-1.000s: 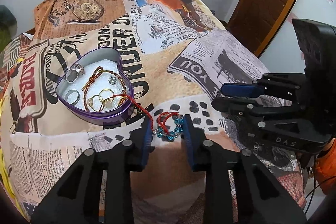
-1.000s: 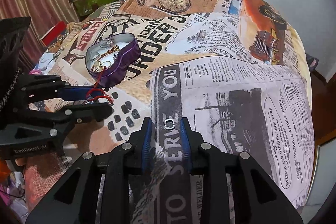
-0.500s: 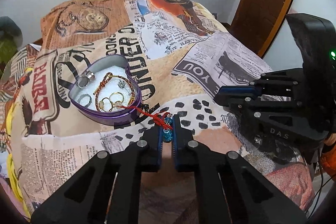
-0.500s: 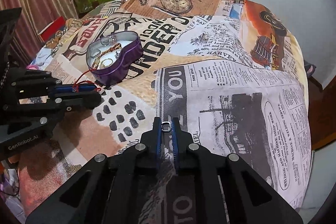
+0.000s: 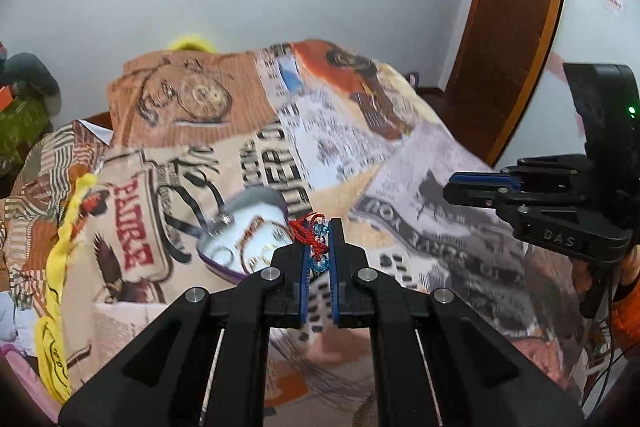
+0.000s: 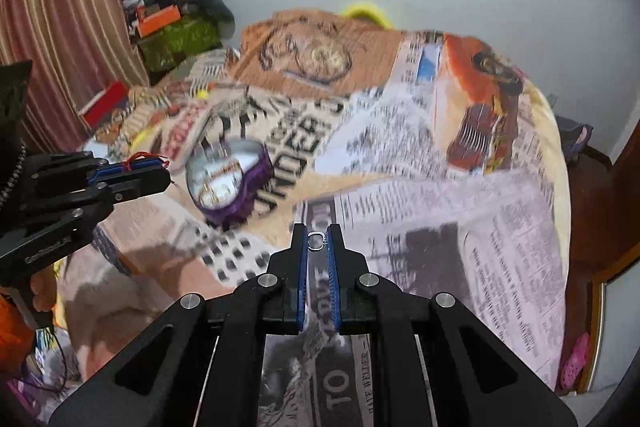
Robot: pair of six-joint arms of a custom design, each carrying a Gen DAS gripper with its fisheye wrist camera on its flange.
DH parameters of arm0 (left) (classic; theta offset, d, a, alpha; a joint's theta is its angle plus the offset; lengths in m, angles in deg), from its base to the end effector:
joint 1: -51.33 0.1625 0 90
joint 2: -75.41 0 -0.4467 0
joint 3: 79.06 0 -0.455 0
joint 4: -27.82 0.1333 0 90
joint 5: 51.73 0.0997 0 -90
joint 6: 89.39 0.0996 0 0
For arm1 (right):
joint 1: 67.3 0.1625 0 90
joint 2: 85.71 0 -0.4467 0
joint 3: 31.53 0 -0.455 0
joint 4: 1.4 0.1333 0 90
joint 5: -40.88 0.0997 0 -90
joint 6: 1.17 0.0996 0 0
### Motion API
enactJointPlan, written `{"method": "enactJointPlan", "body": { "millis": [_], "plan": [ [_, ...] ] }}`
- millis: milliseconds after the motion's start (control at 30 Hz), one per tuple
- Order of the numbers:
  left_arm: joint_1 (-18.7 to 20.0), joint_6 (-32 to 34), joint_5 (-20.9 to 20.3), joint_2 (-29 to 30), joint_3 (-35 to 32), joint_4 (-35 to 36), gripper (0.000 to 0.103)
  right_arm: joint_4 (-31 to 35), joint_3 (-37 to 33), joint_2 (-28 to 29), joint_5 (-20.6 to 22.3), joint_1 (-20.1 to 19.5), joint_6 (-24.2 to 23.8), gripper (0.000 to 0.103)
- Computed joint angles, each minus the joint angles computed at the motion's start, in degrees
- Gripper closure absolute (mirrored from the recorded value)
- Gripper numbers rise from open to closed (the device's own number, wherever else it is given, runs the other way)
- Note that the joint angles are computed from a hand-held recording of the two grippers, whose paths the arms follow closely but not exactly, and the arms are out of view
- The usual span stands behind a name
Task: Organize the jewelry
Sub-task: 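Grasp the red-and-turquoise bracelet with the left gripper while the right gripper grasps a ring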
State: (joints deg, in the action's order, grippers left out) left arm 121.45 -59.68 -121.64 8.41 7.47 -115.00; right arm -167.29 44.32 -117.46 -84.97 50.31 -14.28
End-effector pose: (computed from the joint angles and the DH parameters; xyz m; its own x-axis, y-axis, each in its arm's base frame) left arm -0.0934 -0.7510 0.3981 -0.6819 0.5130 -0.5214 0.7164 0.6123 -0.3344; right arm 0.4529 -0.7042 0.0648 -0.7494 -0.2704 0.6043 -0.5790 0.7104 -0.4002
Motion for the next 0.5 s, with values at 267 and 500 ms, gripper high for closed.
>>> {"method": "enactJointPlan", "body": {
  "millis": [267,500],
  "plan": [
    [0.41,0.49,-0.77,1.21,-3.53,-1.72,0.096,-1.59,-4.05,2.43,2.95,1.06,-1.80,0.095],
    [1.73,0.40,-0.81,3.18,-6.52,-0.58,0.096,0.48,-8.72,5.93,5.85,1.00,-2.24,0.095]
  ]
}}
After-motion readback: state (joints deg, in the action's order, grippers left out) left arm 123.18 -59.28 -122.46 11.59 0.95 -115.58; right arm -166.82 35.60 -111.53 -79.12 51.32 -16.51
